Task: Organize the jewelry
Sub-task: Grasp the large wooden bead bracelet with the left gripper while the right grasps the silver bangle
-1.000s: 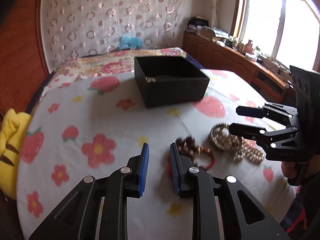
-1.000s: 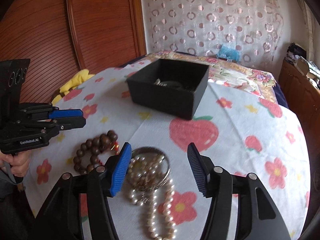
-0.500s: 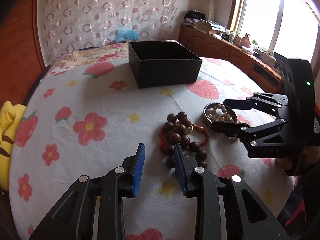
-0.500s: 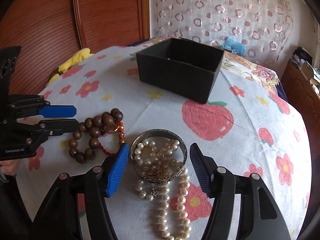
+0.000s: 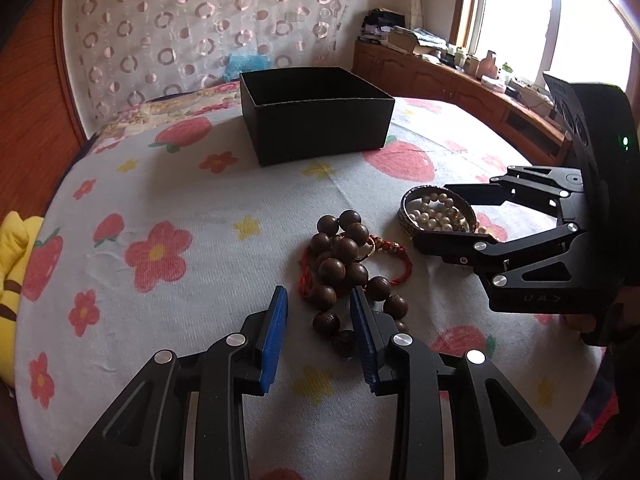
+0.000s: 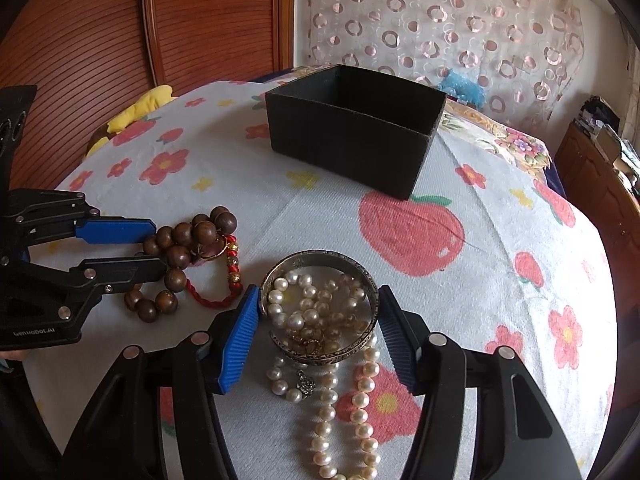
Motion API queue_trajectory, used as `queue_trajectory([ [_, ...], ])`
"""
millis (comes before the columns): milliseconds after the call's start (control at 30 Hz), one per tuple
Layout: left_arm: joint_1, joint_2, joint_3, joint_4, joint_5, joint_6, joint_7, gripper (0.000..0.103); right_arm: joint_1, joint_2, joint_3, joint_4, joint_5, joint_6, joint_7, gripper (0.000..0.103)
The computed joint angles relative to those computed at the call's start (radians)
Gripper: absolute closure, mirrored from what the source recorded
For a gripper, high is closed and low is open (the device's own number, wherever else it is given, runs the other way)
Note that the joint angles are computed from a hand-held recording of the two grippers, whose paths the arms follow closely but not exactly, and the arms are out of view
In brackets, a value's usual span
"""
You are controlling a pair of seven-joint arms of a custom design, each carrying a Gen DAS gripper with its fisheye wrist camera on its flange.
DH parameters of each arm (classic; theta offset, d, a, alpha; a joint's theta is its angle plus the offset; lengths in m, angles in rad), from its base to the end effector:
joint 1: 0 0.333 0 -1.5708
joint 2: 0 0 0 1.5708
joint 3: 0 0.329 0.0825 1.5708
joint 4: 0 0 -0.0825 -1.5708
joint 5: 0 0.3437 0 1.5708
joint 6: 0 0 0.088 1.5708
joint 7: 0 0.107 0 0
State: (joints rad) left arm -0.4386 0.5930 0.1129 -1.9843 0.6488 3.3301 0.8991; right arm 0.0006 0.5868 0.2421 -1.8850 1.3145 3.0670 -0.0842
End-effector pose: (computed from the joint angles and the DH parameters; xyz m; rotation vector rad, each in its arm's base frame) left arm 0.5675 -0.2689 0.2818 -1.4868 2.1937 -0.8567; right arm 0.6171 0.0570 0.2654 -2.1757 1.2564 -0.4868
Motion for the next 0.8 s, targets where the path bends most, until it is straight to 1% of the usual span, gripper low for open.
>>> queue_trajectory([
  [67,0.001,0.000,-0.003,-0.001,-0.002,0.002,-0.001,0.072,0.000,0.000,-0.001,0.001,0.000,-0.002,0.002,0.042],
  [167,0.029,0.001,-0.032,-0.001,-0.003,0.006,0.001,0.073,0.001,0.000,-0.003,0.001,-0.001,-0.004,0.003,0.042],
  [267,0.023,0.000,-0.026,-0.002,-0.005,0.006,0.003,0.073,0.000,0.000,-0.003,0.001,0.001,-0.004,0.001,0.042],
  [367,0.036,0.000,-0.038,-0.003,-0.005,0.008,0.006,0.073,0.000,-0.001,-0.003,0.001,0.003,-0.005,-0.002,0.042],
  [400,0.033,0.000,-0.037,-0.002,-0.007,0.007,0.005,0.074,0.000,-0.002,-0.006,0.000,-0.003,-0.014,0.003,0.042],
  [433,0.034,0.001,-0.038,-0.002,-0.007,0.008,0.006,0.077,0.003,-0.001,-0.008,0.001,-0.006,-0.014,0.007,0.042],
  [467,0.062,0.001,-0.069,0.001,-0.002,0.004,0.010,0.080,0.005,0.000,-0.009,0.002,-0.008,-0.010,0.008,0.042],
  [500,0.082,0.001,-0.088,0.001,0.003,0.001,0.014,0.087,0.008,0.000,-0.011,0.002,-0.014,-0.009,0.011,0.042],
  [533,0.088,0.000,-0.094,0.000,0.005,0.000,0.016,0.088,0.008,-0.002,-0.010,0.001,-0.018,-0.008,0.010,0.042],
  [600,0.090,-0.002,-0.096,-0.002,0.005,0.002,0.014,0.091,-0.005,-0.004,0.012,0.000,0.012,0.009,-0.032,0.042],
  [667,0.076,-0.005,-0.076,-0.011,0.002,0.023,0.011,0.091,-0.030,-0.016,0.041,-0.001,0.084,0.012,-0.110,0.042],
  [700,0.063,-0.009,-0.060,-0.018,-0.004,0.037,0.010,0.091,-0.031,-0.023,0.042,-0.003,0.120,0.009,-0.143,0.042],
  [800,0.049,-0.027,-0.043,-0.041,-0.021,0.081,0.023,0.091,-0.027,-0.048,0.033,-0.005,0.219,0.003,-0.239,0.042],
])
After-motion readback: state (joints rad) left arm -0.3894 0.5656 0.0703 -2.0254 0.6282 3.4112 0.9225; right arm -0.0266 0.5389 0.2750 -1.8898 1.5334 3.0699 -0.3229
